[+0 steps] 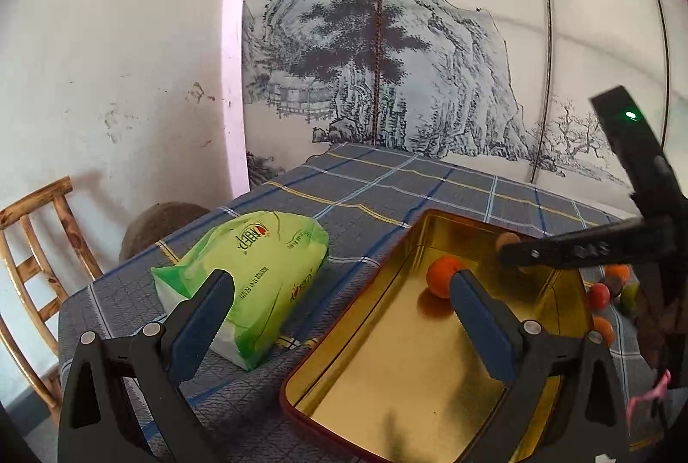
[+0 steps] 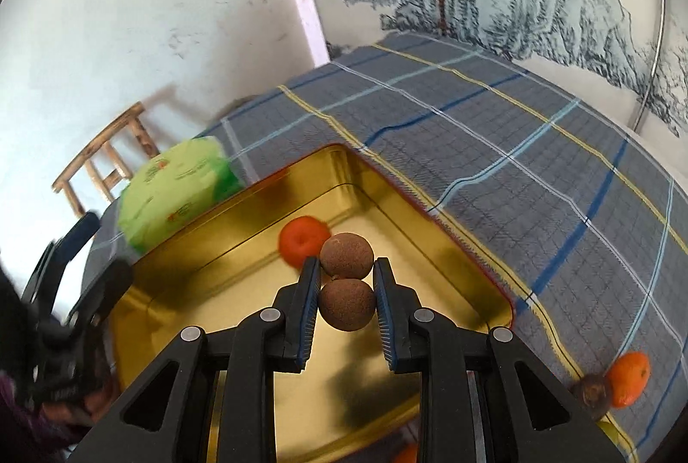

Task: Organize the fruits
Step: 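Lower the two longans into the tin and open the right gripper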

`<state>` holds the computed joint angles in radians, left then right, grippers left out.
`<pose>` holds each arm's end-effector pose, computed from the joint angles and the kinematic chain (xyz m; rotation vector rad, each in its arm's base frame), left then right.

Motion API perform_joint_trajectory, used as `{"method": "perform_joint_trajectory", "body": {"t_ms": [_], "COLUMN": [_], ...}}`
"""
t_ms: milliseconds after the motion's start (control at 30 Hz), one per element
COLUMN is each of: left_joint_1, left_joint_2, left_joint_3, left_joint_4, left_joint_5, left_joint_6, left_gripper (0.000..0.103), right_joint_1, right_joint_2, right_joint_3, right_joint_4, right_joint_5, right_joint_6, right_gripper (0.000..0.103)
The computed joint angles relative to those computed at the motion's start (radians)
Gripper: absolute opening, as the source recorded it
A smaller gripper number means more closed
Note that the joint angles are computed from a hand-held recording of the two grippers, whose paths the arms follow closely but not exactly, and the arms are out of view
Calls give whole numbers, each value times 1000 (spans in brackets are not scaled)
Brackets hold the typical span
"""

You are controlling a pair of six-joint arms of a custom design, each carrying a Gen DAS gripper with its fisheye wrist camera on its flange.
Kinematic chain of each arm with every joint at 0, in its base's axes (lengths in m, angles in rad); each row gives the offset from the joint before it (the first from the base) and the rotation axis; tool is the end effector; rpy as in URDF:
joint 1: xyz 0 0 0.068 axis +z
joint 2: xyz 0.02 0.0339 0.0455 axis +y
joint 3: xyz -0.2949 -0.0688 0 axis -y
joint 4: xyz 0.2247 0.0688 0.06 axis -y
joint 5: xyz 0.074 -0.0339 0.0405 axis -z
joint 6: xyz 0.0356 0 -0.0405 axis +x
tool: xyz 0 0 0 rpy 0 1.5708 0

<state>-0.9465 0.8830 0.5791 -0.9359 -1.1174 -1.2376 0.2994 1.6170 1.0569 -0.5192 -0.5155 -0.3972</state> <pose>0.0811 -0.0578 0.2466 -0.4962 1.9466 0.2792 0.2866 0.1068 0.2470 -1.0318 2.3463 0.6420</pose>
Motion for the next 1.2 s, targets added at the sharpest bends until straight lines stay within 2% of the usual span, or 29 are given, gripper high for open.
{"method": "perform_joint_trajectory", "body": {"t_ms": [333, 700, 900, 1067, 1200], "left_joint_1": [51, 49, 36, 33, 35], "left_joint_2": [-16, -1, 26, 29, 29], "left_joint_3": [-5, -4, 1, 3, 0], "left_joint_4": [54, 52, 44, 38, 41], "left_joint_5": [43, 45, 40, 40, 44], "left_joint_6": [75, 61, 45, 33, 33], "left_gripper": [99, 99, 100, 101, 101], "right_joint_1": [48, 105, 119, 111, 22], "right_joint_2": [66, 11, -54, -120, -226], "right_joint_3": [43, -22, -63, -101, -183], "right_joint_4": [45, 136, 163, 161, 135], "right_joint_5": [66, 190, 243, 247, 152], "right_joint_6": [96, 104, 96, 82, 47], "right_gripper": [27, 27, 31, 37, 41]}}
